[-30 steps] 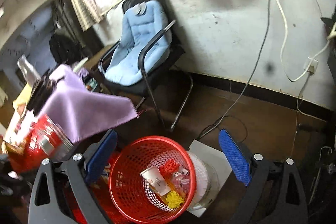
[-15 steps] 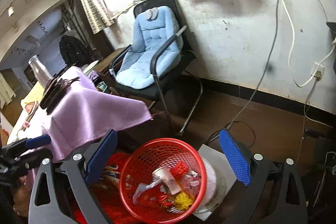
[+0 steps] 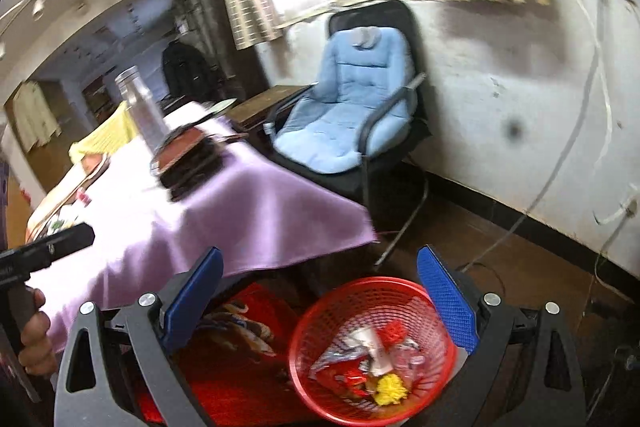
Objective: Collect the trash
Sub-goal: 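Move both tools back over the remaining trash on the table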
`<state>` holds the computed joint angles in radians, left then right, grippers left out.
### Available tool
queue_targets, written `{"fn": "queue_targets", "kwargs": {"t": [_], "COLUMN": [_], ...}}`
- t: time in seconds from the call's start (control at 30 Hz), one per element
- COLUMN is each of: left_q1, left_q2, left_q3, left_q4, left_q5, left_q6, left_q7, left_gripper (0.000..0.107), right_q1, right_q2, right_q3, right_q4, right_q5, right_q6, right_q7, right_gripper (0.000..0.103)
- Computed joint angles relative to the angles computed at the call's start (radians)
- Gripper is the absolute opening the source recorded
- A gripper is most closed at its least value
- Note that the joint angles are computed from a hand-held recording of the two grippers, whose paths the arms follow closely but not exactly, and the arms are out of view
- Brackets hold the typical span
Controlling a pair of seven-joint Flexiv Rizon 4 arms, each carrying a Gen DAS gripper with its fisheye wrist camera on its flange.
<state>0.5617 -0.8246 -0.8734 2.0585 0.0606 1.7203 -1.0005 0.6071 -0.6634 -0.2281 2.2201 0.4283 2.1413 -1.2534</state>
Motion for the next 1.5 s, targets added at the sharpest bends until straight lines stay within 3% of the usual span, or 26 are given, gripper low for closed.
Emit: {"fn": "queue_targets", "kwargs": {"t": [0.17, 0.33, 0.6, 0.8, 0.93, 1.03, 1.3, 1.43, 1.5], "left_q1": [0.1, 0.182, 0.249, 0.192, 0.176, 0.119, 0.012, -0.05, -0.109], "left_q2": [0.009, 0.039, 0.09, 0.096, 0.074, 0.045, -0.051, -0.066, -0.072], "left_q3": [-0.027, -0.008, 0.12, 0.277, 0.311, 0.37, 0.466, 0.564, 0.656], "left_q4": [0.03, 0.036, -0.044, -0.173, -0.255, -0.346, -0.522, -0.559, -0.585], "left_q5": [0.02, 0.05, 0.008, -0.108, -0.192, -0.244, -0.345, -0.379, -0.385], "left_q6": [0.045, 0.087, 0.056, -0.018, -0.108, -0.193, -0.34, -0.355, -0.343], "left_q7": [-0.033, -0.083, -0.142, -0.135, -0.091, -0.06, 0.02, 0.015, -0.014], "left_gripper": [0.093, 0.096, 0.096, 0.096, 0.096, 0.096, 0.097, 0.097, 0.097], "right_q1": [0.091, 0.152, 0.143, 0.084, 0.03, 0.007, -0.053, -0.093, -0.103], "right_q2": [0.012, 0.015, -0.039, -0.12, -0.188, -0.227, -0.31, -0.372, -0.414], "right_q3": [-0.044, -0.062, -0.002, 0.079, 0.162, 0.2, 0.287, 0.378, 0.418], "right_q4": [-0.05, -0.118, -0.312, -0.515, -0.66, -0.729, -0.875, -1.005, -1.094], "right_q5": [-0.027, -0.092, -0.298, -0.499, -0.612, -0.668, -0.741, -0.748, -0.737], "right_q6": [-0.07, -0.126, -0.256, -0.377, -0.468, -0.515, -0.618, -0.705, -0.758], "right_q7": [-0.037, -0.051, -0.019, 0.023, 0.05, 0.072, 0.094, 0.054, 0.024], "right_gripper": [0.096, 0.097, 0.097, 0.097, 0.097, 0.097, 0.097, 0.097, 0.097]}}
